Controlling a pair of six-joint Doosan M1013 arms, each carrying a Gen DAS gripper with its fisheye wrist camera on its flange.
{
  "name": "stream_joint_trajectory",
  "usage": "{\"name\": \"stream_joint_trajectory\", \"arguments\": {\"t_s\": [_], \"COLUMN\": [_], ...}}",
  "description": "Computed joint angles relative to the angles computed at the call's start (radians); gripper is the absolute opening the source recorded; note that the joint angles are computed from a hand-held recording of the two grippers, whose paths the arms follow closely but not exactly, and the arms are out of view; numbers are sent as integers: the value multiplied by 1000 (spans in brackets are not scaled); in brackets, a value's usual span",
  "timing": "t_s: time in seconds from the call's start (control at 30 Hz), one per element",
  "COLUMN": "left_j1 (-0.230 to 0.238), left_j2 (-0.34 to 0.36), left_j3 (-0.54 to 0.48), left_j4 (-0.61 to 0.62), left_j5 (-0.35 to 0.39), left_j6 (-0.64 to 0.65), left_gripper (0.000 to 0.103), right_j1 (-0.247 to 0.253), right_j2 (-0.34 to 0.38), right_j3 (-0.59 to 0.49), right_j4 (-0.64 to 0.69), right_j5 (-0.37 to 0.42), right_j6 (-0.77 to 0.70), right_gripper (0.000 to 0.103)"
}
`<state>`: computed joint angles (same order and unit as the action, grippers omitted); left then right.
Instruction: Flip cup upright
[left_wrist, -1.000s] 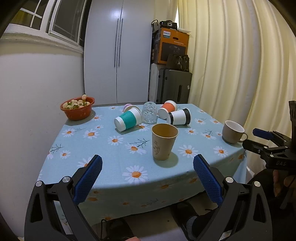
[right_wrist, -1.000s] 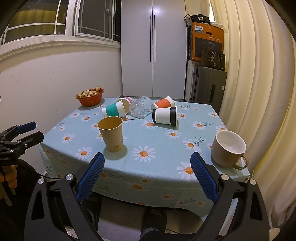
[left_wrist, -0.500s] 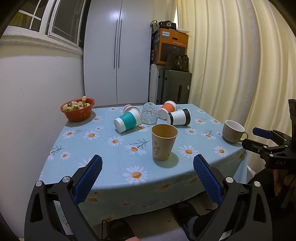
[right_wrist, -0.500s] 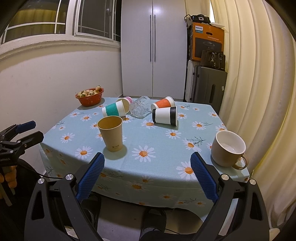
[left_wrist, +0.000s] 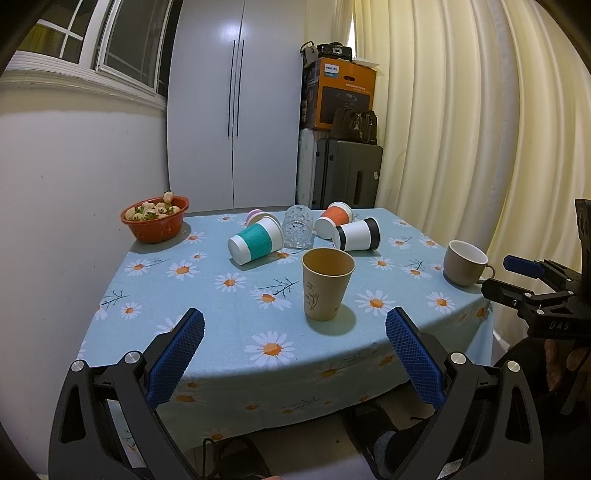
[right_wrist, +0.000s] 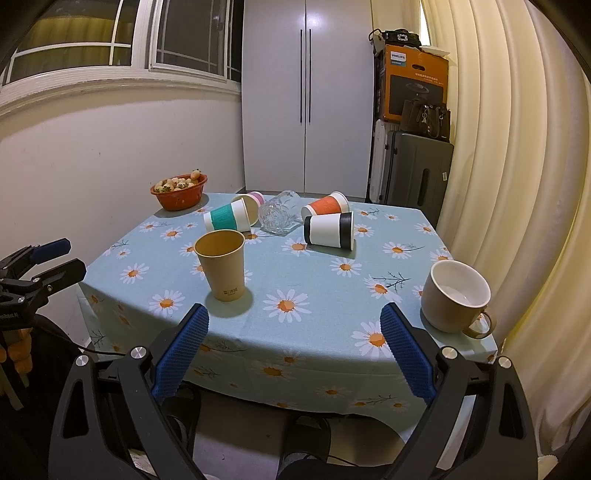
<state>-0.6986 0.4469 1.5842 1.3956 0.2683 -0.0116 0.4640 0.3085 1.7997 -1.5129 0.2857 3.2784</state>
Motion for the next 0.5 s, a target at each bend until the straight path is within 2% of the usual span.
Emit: {"name": "stream_joint_trajectory", "arguments": {"t_s": [0.5], "left_j1": [-2], "left_j2": [1], "left_j3": [-2], "left_j4": [-20], "left_j5": [1], "left_j6": [27], "left_gripper": [96], "right_j1": [-4], "right_j2": [-5], "right_j3": [5], "right_j4": [14], "right_j5": [0], "right_j6": [-23], "right_gripper": [93]}}
